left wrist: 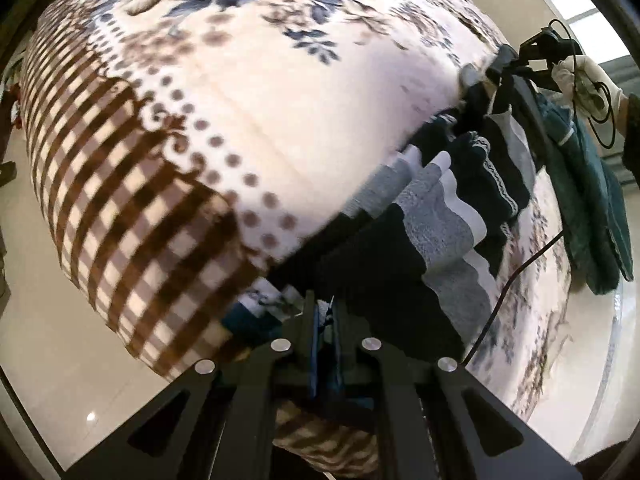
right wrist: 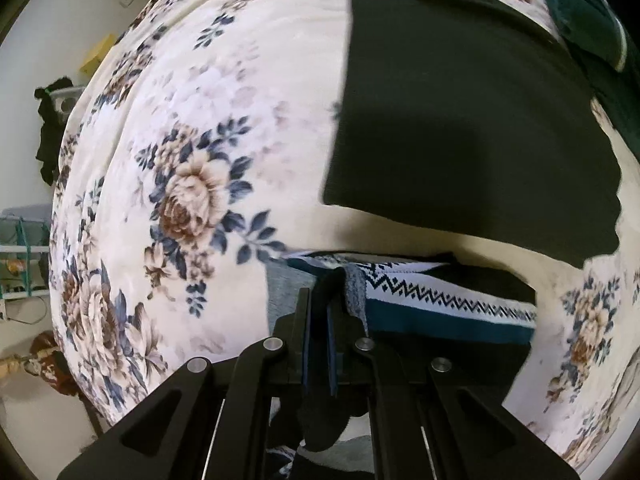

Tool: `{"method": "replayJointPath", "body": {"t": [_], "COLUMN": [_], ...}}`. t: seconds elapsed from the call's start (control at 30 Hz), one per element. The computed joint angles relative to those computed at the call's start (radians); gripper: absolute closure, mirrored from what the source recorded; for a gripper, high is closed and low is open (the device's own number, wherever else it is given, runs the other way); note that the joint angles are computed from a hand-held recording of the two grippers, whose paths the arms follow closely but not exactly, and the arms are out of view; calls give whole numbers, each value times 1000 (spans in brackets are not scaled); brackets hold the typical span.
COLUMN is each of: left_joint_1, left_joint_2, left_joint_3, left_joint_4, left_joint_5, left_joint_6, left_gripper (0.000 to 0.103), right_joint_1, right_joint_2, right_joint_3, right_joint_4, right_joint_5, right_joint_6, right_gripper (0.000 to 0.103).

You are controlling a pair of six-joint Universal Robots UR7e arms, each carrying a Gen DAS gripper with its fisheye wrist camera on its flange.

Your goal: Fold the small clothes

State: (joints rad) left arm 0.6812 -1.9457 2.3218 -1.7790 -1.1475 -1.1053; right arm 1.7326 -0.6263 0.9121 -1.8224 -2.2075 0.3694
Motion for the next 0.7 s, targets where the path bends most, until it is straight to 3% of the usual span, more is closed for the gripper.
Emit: {"method": "replayJointPath", "body": {"t": [0.23, 0.33, 0.43, 0.5, 0.53, 0.7], "left_joint_1": [65, 111, 124, 124, 126, 193], "left_joint_2": [-13, -24, -80, -94, -107, -99], "left_joint_3": [39, 45, 29, -12, -29, -70], "left_joint_4": [-46, -67, -26, 78, 122, 123], "left_joint_5": [-12, -71, -100, -90, -84, -111], "left_joint_6": [19, 47, 34, 6, -4, 54], "left_gripper": [98, 90, 79, 52, 49, 48], "right_joint_1": [8, 1, -23, -29, -27, 0], "right_joint_2": [108, 132, 121, 77, 51, -179], "right_joint_3": [-86, -97, -90, -26, 15, 383], "right_joint_4": [27, 31, 63, 41, 20, -154], "right_joint_5": [-65, -81, 18, 91, 108, 181], "right_joint_6": [1, 18, 42, 23, 10, -51], "right_gripper": [97, 96, 83, 55, 50, 47]}}
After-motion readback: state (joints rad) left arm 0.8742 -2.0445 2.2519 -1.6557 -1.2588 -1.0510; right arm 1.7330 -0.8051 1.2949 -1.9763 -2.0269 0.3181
